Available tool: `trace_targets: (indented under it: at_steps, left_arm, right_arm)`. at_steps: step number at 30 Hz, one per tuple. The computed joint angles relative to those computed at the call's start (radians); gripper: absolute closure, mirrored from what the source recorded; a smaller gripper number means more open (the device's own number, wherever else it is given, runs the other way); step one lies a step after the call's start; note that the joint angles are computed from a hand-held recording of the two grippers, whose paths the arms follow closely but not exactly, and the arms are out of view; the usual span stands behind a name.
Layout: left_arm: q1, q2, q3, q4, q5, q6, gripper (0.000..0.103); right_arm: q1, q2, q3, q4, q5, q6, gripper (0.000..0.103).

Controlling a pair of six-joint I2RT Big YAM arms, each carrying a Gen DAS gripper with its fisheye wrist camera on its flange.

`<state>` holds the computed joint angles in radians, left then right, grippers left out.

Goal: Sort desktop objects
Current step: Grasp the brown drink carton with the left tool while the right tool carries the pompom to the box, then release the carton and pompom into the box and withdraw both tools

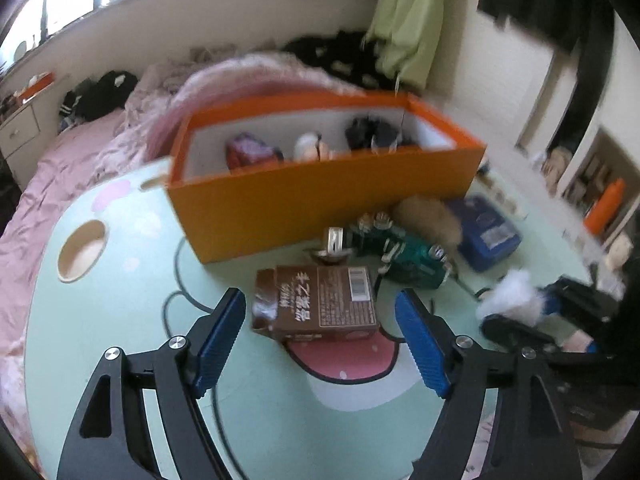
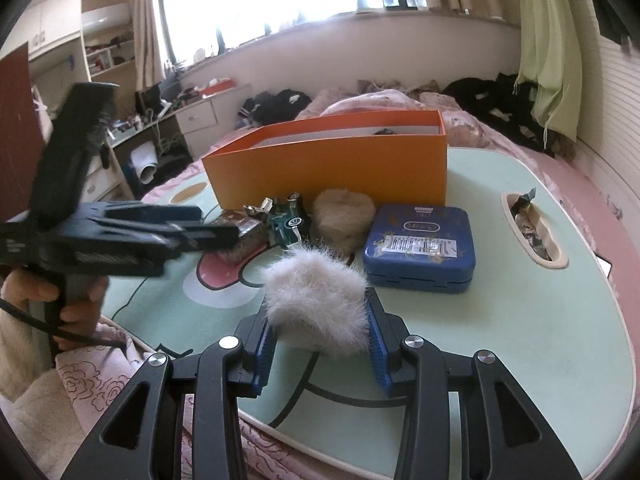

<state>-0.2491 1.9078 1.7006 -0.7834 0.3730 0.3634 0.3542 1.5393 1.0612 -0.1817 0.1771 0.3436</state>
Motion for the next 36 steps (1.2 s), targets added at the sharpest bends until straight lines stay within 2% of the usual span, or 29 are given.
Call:
trace_targets:
  at_steps: [2,3,4,6,11,13,16,19,21,23,24,25,27,30,32,36]
  left_arm:
    - [-0.005,0.025,0.024,-0.033,-0.033,-0.003,0.026]
    - [-0.002,0.016,0.006,-0.002,-0.035,-0.014,0.037]
    - [0.009,0.012,0.000,0.006,0.003,-0.027,0.041]
    - [0.034,-0.006,-0.017,0.031,0.078,-0.053,0.041]
    - [0.064,-0.062,-0.048,0.093,0.131,-0.067,0.041]
    - [0.067,-0.058,-0.013,0.097,0.143,-0.075,0.041]
    - [0.059,-0.025,0.074,0.115,0.126,-0.128,0.041]
    - [0.048,0.035,0.172,0.129,0.102,-0.180,0.038]
    - [0.038,0.100,0.264,0.102,0.062,-0.223,0.037]
    - [0.036,0.178,0.372,0.002,0.086,-0.243,0.034]
    - [0.034,0.208,0.405,-0.040,0.093,-0.243,0.033]
    - [0.029,0.210,0.387,-0.032,0.082,-0.240,0.033]
    - [0.019,0.158,0.285,0.080,0.032,-0.198,0.025]
    - [0.007,0.137,0.240,0.109,-0.002,-0.161,0.022]
    - [0.009,0.137,0.242,0.109,0.010,-0.172,0.022]
    - [0.012,0.137,0.236,0.122,0.011,-0.168,0.022]
  right_arm:
    - [0.000,0.000,0.000,0.000,0.001,-0.001,0.064]
    - [0.000,0.001,0.001,-0.001,0.001,0.000,0.064]
    - [0.000,0.001,0.001,0.000,0.003,0.000,0.064]
    - [-0.001,0.002,0.004,-0.004,0.004,-0.001,0.064]
    - [-0.010,-0.013,0.027,-0.003,0.001,-0.005,0.064]
    - [-0.019,-0.015,0.071,-0.011,0.008,-0.032,0.064]
    - [-0.033,0.012,0.178,-0.040,0.060,-0.070,0.064]
    - [-0.060,0.086,0.317,-0.114,0.122,-0.018,0.064]
    - [-0.083,0.141,0.389,-0.156,0.100,0.015,0.063]
    - [-0.101,0.208,0.468,-0.231,0.099,0.040,0.046]
    - [-0.108,0.243,0.511,-0.292,0.103,0.056,0.030]
    - [-0.114,0.272,0.539,-0.334,0.100,0.078,0.025]
    - [-0.097,0.279,0.532,-0.327,0.172,0.042,0.023]
    - [-0.067,0.291,0.529,-0.334,0.262,-0.022,0.023]
    - [-0.068,0.278,0.498,-0.294,0.254,-0.019,0.023]
    - [-0.072,0.262,0.467,-0.269,0.241,-0.031,0.023]
